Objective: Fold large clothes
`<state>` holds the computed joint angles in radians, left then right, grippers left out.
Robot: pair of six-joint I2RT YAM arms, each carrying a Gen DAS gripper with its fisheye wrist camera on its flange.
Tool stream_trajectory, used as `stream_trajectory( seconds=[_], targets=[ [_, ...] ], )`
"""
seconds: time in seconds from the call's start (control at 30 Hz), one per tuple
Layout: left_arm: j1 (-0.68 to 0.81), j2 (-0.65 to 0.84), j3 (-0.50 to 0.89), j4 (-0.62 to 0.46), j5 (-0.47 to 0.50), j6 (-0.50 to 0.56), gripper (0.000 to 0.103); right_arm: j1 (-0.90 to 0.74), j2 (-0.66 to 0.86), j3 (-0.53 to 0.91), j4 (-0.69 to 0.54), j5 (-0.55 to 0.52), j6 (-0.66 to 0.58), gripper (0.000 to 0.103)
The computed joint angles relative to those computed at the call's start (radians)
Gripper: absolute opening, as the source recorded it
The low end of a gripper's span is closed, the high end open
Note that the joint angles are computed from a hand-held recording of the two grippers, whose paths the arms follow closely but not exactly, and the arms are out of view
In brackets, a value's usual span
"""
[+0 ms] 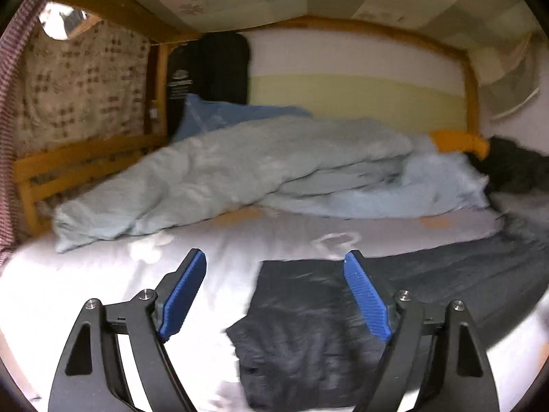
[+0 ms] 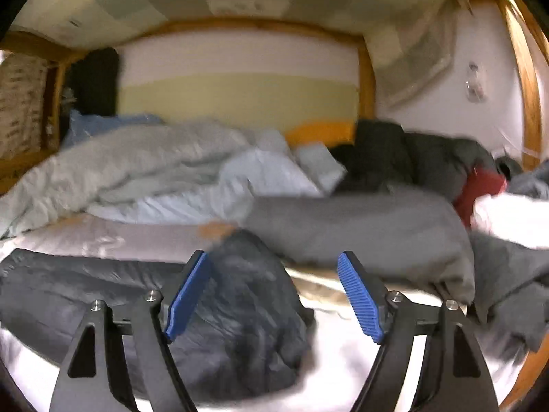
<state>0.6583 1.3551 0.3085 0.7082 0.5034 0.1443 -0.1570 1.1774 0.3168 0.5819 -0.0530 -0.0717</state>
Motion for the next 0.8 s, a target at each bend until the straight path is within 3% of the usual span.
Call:
stream_trajectory(
  seconds=[0.07,0.2,0.23,0.27,0.3,0.37,0.43,0.53,0.7,0.8],
  targets=[
    [-0.018,-0.009,0.032,-0.077,0.037,0.011,0.082,0.005,-0.042,0.012,-0.07,-0.073,-0.016,0.083],
    [-0.162,-0.009,0.07,-0.154,-0.077,0.062,0.082,0.067,0.108,0.114,-0.156,-0.092,-0.058,0.083],
    [-0.197,0.001,0.073,-0.15,-0.116,0.069,0.082,0.071,0.164,0.148,-0.18,-0.092,-0.064,0.074],
    [-0.228,0.009,0.078,-0.151,-0.149,0.066,0.082,0.067,0.232,0.191,-0.216,-0.083,-0.065,0.057],
    [-0.247,0.027,0.085,-0.15,-0.169,0.059,0.082,0.064,0.31,0.254,-0.292,-0.048,-0.06,0.052],
    [-0.284,0.095,0.121,-0.152,-0.227,0.031,0.082,0.033,0.445,0.375,-0.453,-0.04,-0.04,0.049],
    [-0.278,0.154,0.128,-0.1,-0.266,0.012,0.082,-0.002,0.465,0.401,-0.537,-0.055,-0.02,0.049],
    [-0.236,0.242,0.162,-0.087,-0.251,-0.01,0.082,-0.022,0.412,0.362,-0.578,-0.069,-0.002,0.049],
    [-0.202,0.35,0.233,-0.107,-0.195,-0.044,0.082,-0.05,0.274,0.274,-0.463,-0.132,-0.036,0.049],
    [-0.222,0.376,0.246,-0.097,-0.218,-0.039,0.082,-0.067,0.246,0.309,-0.446,-0.201,-0.051,0.049]
  ],
)
